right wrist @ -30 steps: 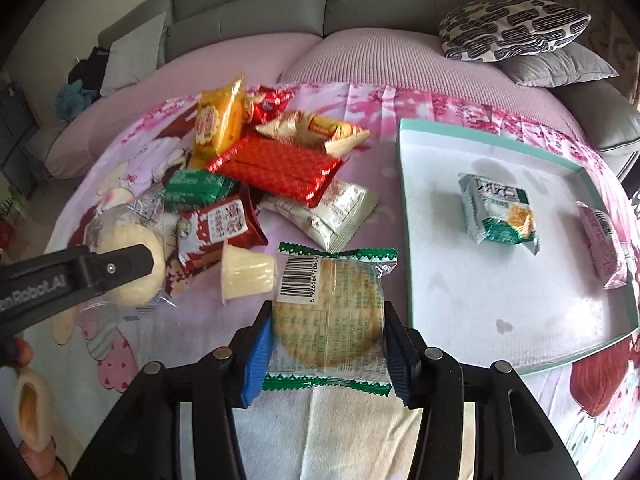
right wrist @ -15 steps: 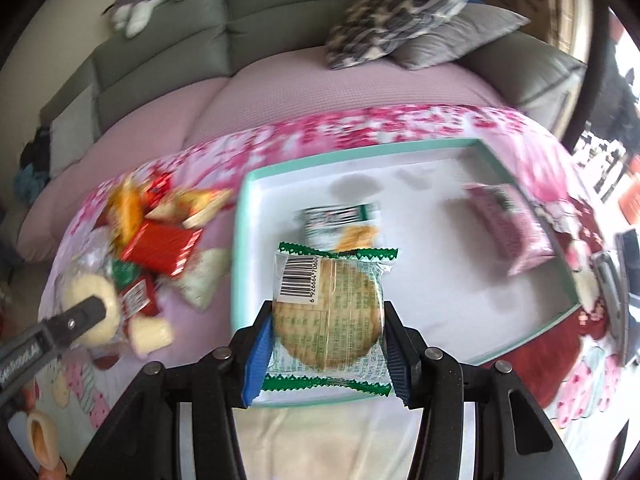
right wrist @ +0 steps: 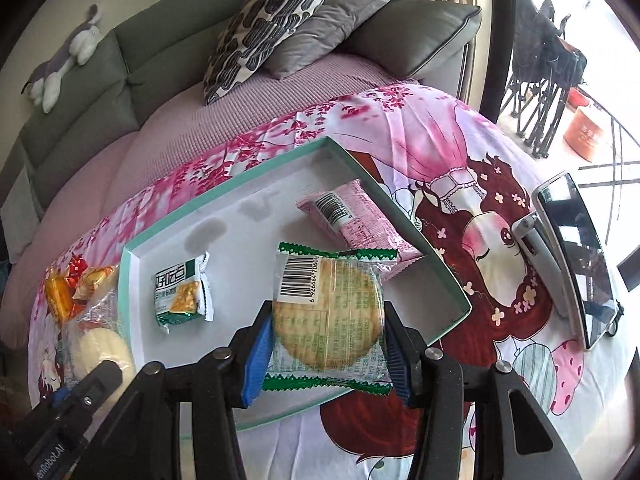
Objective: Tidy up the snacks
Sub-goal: 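Carry biscuit pack and bread bun into the tray and open both tools, then move both tools back toward the remaining snacks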
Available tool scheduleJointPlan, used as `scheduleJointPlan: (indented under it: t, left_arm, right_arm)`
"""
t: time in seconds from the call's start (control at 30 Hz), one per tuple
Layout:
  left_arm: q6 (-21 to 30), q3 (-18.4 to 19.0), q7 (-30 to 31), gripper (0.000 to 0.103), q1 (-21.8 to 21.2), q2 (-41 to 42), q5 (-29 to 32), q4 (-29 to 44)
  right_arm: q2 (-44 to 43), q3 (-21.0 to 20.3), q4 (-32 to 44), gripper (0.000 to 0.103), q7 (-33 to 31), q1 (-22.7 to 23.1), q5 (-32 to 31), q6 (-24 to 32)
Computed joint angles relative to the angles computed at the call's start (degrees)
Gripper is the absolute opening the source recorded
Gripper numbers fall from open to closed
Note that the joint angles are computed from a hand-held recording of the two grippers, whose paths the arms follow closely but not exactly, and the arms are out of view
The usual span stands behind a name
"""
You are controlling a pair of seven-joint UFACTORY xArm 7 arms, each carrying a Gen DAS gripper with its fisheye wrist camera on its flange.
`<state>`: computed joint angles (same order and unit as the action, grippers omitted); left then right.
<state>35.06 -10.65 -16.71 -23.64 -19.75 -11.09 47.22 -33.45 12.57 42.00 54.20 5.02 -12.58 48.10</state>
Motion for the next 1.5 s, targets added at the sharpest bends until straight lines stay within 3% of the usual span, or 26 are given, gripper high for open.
scheduleJointPlan:
  t: [0.33,0.37,0.4,0.43,0.5,0.67,0.77,0.83,0.87,1.03,1.33,1.5]
  left_arm:
    - [-2.61,-0.98,-1.23,0.054,-0.3,5.23,1.99,1.43]
    - [-2.61,-0.95,-1.16,0.064,-0.31,5.03,2.14,1.4]
    - [-2.69,-0.93,-1.17,0.077,-0.26,4.69,2.33,1.35]
    - [-2.89,-0.92,-1.34,0.08,-0.15,4.24,2.55,1.23]
    - [-3.12,-0.8,-1.54,0.081,0.01,3.51,2.74,1.03]
    - [-2.73,-0.98,-4.08,0.082,1.68,2.44,4.97,0.55]
    - [-2.71,-2.88,-10.43,0.102,5.07,1.45,10.82,-0.24]
    - [-2.98,-3.8,-14.41,0.102,7.13,0.52,15.28,-0.98]
    - [-2.67,-3.67,-15.24,0.102,7.64,0.29,16.45,-1.11]
    - [-2.56,-2.53,-17.21,0.102,8.57,-0.35,18.43,-1.95]
    - [3.0,-1.91,-16.74,0.102,9.3,-1.94,20.09,-2.01]
    - [13.58,-1.6,-17.81,0.102,10.89,-3.61,21.15,0.39]
  right_arm:
    - [2.3,-2.07,-1.66,0.054,-2.12,0.68,2.89,-4.08]
    - [2.38,-2.02,-1.68,0.054,-2.22,0.58,2.79,-4.25]
    - [2.5,-1.96,-1.66,0.056,-2.24,0.41,2.66,-4.28]
    - [2.56,-2.03,-1.69,0.058,-2.25,0.3,2.7,-4.26]
    - [2.38,-2.31,-1.9,0.065,-2.4,0.35,3.15,-4.33]
    - [2.22,-2.6,-2.08,0.071,-3.23,0.28,3.67,-3.5]
    - [2.15,-2.94,-2.67,0.084,-4.41,0.74,4.17,-4.37]
    - [2.07,-2.36,-2.77,0.1,-4.98,0.76,3.52,-5.1]
    - [2.08,-2.0,-2.71,0.103,-4.9,0.65,3.17,-5.34]
    - [2.31,-1.87,-2.66,0.103,-5.04,1.08,3.91,-6.45]
    - [3.46,-0.45,-0.13,0.103,-3.95,1.97,3.41,-4.17]
    - [4.01,0.33,1.51,0.103,-3.34,3.02,2.95,-5.63]
